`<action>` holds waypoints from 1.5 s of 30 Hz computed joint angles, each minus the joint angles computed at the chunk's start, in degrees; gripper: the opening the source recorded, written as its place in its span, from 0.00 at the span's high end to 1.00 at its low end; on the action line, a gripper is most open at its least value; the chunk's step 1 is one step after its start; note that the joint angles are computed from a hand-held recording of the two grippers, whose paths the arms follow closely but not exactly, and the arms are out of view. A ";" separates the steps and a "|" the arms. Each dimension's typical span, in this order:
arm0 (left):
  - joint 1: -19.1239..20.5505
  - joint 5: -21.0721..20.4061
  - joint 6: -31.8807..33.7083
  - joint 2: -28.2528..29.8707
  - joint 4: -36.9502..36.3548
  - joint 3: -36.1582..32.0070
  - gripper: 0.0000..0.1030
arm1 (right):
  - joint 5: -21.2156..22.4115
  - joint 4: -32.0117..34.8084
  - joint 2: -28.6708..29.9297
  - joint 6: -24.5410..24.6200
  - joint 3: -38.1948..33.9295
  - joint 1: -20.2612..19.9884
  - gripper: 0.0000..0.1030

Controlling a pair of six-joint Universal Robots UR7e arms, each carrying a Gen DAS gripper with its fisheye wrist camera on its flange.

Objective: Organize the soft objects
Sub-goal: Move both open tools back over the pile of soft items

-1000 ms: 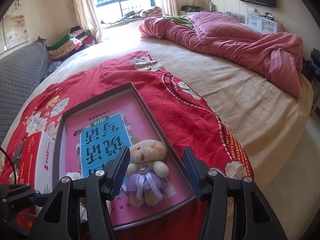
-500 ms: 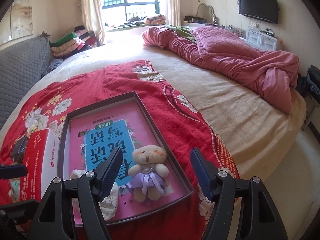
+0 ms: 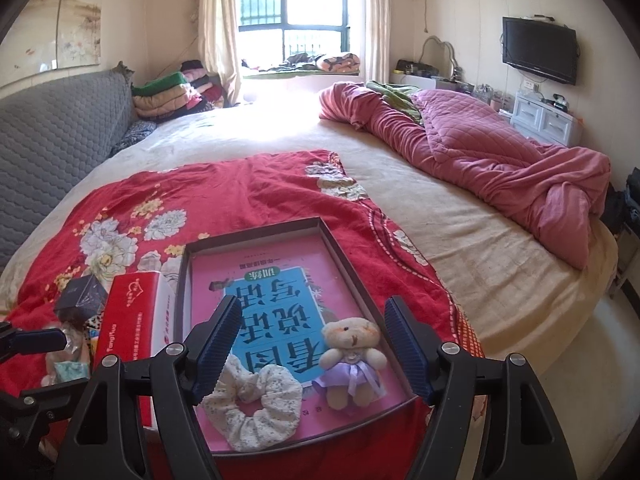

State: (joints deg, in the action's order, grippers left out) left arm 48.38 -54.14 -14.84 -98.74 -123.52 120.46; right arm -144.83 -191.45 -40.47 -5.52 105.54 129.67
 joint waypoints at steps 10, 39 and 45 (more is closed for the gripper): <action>0.34 5.44 -3.19 -4.62 4.07 -0.02 0.14 | 1.11 3.19 2.45 -1.87 -3.40 3.66 0.27; 4.87 11.92 -7.24 -15.93 12.54 -2.36 0.14 | 8.68 16.66 10.28 2.22 -12.38 10.74 0.26; 7.41 14.01 -7.17 -16.72 13.06 -3.27 0.14 | 10.99 18.42 11.23 3.02 -13.07 11.16 0.26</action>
State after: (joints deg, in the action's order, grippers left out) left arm 55.79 -40.13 -22.01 -115.46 -110.46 117.19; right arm -133.84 -173.04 -29.24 -2.50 92.47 140.83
